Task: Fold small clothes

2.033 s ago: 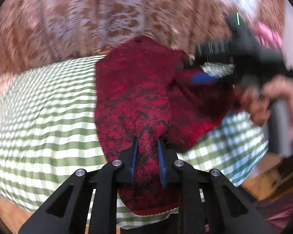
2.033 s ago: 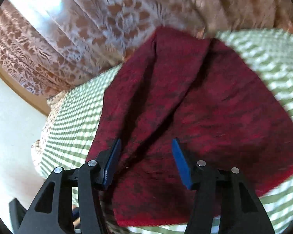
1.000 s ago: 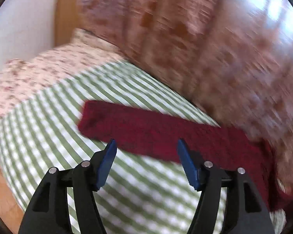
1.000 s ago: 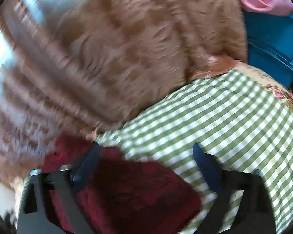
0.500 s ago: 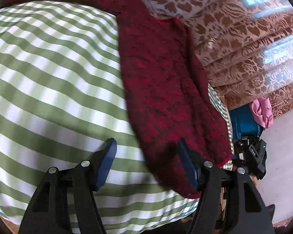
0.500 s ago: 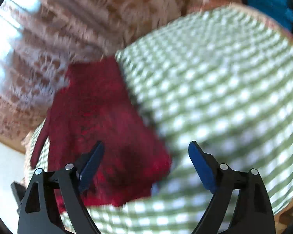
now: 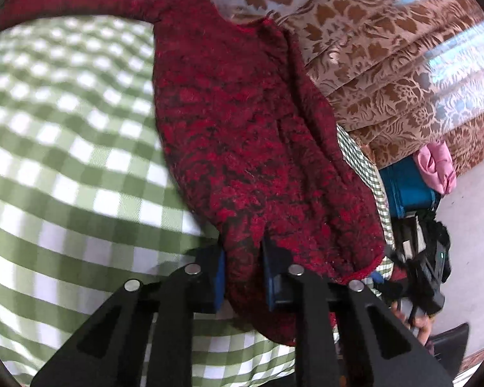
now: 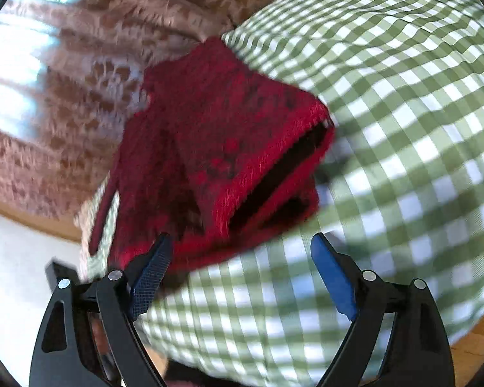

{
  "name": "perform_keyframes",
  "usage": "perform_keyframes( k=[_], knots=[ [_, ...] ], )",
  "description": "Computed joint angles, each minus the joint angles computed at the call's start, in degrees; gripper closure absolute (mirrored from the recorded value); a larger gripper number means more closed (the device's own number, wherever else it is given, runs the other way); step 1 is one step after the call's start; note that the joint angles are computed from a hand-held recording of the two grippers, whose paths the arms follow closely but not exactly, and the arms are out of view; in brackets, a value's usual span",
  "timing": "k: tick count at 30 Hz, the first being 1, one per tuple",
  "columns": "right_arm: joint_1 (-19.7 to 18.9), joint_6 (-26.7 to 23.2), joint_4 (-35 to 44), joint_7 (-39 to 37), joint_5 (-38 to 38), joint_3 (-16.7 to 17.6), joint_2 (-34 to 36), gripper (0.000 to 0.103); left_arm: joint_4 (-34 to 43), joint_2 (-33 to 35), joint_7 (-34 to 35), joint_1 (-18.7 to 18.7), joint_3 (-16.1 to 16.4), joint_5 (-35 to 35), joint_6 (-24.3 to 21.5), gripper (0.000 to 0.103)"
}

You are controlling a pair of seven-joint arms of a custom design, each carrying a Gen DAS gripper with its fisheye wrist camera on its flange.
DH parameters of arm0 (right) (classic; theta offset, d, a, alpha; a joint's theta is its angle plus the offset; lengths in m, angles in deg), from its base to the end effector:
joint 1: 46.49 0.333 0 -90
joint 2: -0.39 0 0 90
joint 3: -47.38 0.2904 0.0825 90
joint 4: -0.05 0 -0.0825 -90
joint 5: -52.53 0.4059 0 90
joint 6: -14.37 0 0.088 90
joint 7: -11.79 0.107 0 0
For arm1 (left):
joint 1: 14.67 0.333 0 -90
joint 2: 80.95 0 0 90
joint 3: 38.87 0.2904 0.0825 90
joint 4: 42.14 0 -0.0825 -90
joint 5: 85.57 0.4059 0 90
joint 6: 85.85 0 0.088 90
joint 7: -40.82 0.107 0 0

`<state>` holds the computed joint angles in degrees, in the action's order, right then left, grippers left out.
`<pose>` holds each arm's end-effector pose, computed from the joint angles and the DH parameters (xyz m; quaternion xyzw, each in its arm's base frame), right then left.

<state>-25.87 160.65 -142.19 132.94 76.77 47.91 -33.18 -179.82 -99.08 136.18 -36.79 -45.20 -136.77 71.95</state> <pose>0.4251 0.1587 0.5366 -0.4973 0.7913 0.0532 0.3517 0.4626 -0.2162 0.4635 0.6873 -0.6037 0.3997 0.0590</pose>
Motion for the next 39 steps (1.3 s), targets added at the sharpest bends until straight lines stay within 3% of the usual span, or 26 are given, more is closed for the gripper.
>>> perform_keyframes(
  k=[1,2,4,10,12,15,17,18,19,21,23,25,29,33,35,37,39],
  knots=[
    [-0.7,-0.4,1.7,0.6,-1.7,1.0,1.9,0.055,-0.8,-1.5,-0.7,0.7,-0.3,1.7,-0.2,0.088],
    [-1.3,-2.0,3.9,0.6,-4.1,2.0,4.0,0.068,-1.1,-2.7,-1.9,1.5,-0.6,3.9,-0.6,0.088],
    [-1.9,-7.9,8.8,0.9,-8.7,3.8,7.0,0.083,-2.0,-6.1,-3.9,2.8,-0.4,8.2,-1.8,0.089],
    [5.1,-13.1,10.3,-11.2,-2.5,2.2,4.0,0.086,-6.9,-19.6,-8.4,7.0,1.1,21.8,-10.4,0.089],
    [6.9,-15.8,9.7,-13.9,0.0,2.1,2.8,0.086,-9.3,-23.5,-10.7,9.0,-0.1,27.0,-14.0,0.089],
    [7.1,-18.8,8.4,-15.0,0.4,3.2,1.4,0.086,-12.3,-25.4,-14.1,10.0,-0.6,31.4,-18.4,0.084],
    [6.7,-20.3,8.3,-15.0,0.7,3.0,1.2,0.082,-14.0,-25.4,-20.5,13.3,-3.5,36.3,-21.4,0.076],
    [6.6,-21.3,8.6,-15.5,1.3,2.5,1.3,0.074,-14.7,-25.3,-23.0,13.8,-3.6,37.0,-21.4,0.073],
    [6.8,-22.9,9.2,-16.6,2.4,1.6,1.2,0.061,-16.0,-26.2,-24.2,13.3,-2.6,36.6,-20.2,0.065],
    [6.6,-25.1,9.2,-18.5,3.2,1.1,-0.8,0.047,-17.7,-28.2,-26.1,12.7,-1.6,36.4,-17.3,0.06],
    [6.0,-27.7,10.1,-20.3,2.8,0.8,-2.3,0.044,-17.6,-28.2,-27.3,12.7,-2.0,37.9,-15.1,0.059],
    [5.0,-28.0,9.1,-20.3,3.1,1.1,-4.9,0.034,-17.1,-27.5,-27.5,11.7,-1.7,38.5,-12.6,0.059],
    [2.5,-25.3,7.6,-16.8,1.5,2.6,-8.1,0.031,-15.8,-25.3,-26.9,8.7,-2.5,39.3,-7.6,0.049],
    [0.0,-21.6,7.1,-12.0,-3.7,5.2,-5.8,0.026,-13.2,-20.8,-26.1,5.4,-3.6,40.1,-4.5,0.047],
    [-0.6,-22.9,8.6,-11.1,-8.7,7.0,-2.8,0.052,-11.8,-18.2,-26.3,4.1,-4.1,40.0,-3.6,0.046],
    [0.5,-24.4,10.6,-12.8,-11.8,7.4,0.1,0.085,-10.9,-16.4,-27.0,3.5,-4.9,40.3,-3.6,0.046],
    [1.5,-23.1,11.0,-15.0,-13.0,7.0,-0.2,0.091,-10.5,-15.5,-27.4,2.9,-5.4,40.7,-4.1,0.046]
  ],
)
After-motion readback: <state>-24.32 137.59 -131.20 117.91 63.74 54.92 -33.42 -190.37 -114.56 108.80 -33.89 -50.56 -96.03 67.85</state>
